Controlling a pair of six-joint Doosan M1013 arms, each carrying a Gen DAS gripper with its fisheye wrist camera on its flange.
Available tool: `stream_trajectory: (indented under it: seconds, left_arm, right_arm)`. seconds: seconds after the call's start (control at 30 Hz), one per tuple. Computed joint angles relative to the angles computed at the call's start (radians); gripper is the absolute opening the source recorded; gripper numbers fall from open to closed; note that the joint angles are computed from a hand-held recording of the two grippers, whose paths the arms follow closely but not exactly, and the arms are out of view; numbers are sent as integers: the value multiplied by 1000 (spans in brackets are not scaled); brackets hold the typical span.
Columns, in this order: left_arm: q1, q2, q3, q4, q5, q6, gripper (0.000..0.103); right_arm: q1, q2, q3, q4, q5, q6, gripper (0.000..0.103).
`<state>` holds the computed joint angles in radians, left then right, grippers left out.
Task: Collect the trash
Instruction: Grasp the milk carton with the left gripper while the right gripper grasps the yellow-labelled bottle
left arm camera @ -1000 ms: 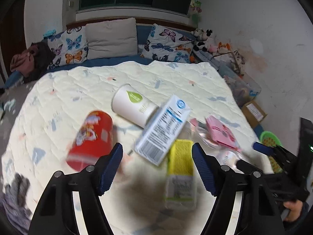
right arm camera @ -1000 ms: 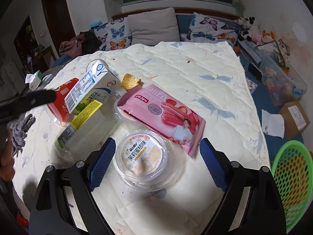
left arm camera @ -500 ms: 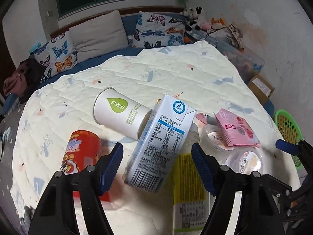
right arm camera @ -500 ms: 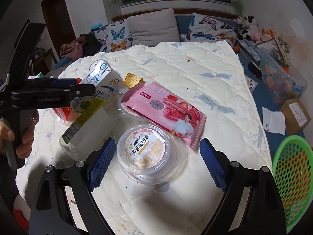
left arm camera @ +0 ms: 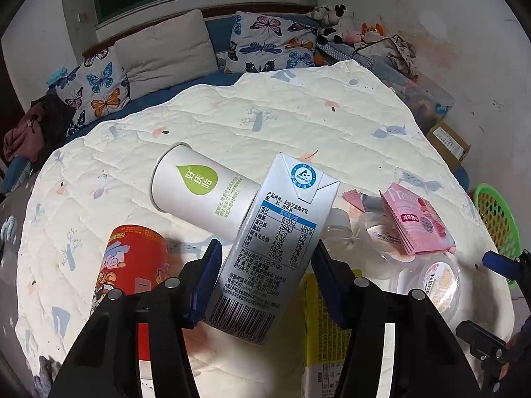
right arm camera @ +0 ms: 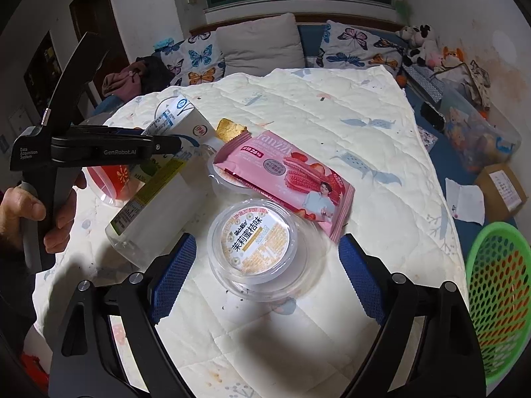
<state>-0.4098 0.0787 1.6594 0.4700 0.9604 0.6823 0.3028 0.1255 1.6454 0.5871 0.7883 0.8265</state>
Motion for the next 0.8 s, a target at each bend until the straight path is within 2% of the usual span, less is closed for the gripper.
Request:
stream_trajectory:
  seconds: [0.27, 0.47, 0.53, 0.6, 0.8]
  left_arm:
    - [-1, -35, 24, 13, -46, -57, 42]
    - [-13, -82, 51, 38, -74, -103, 41]
    - [-15, -100, 60, 34, -89, -110, 41]
    - [-25, -119, 65, 63, -91, -129, 41]
    - [-41, -178, 75, 111, -97, -170, 41]
  right_arm:
    - [10, -5, -4, 0, 27, 24, 87]
    - [42, -7, -8, -34, 36, 54, 84]
    - [48, -1, -18, -21, 56, 70, 84]
    - [58, 6, -30, -22, 68, 94, 77]
    - [87, 45, -88, -26, 149, 191, 74]
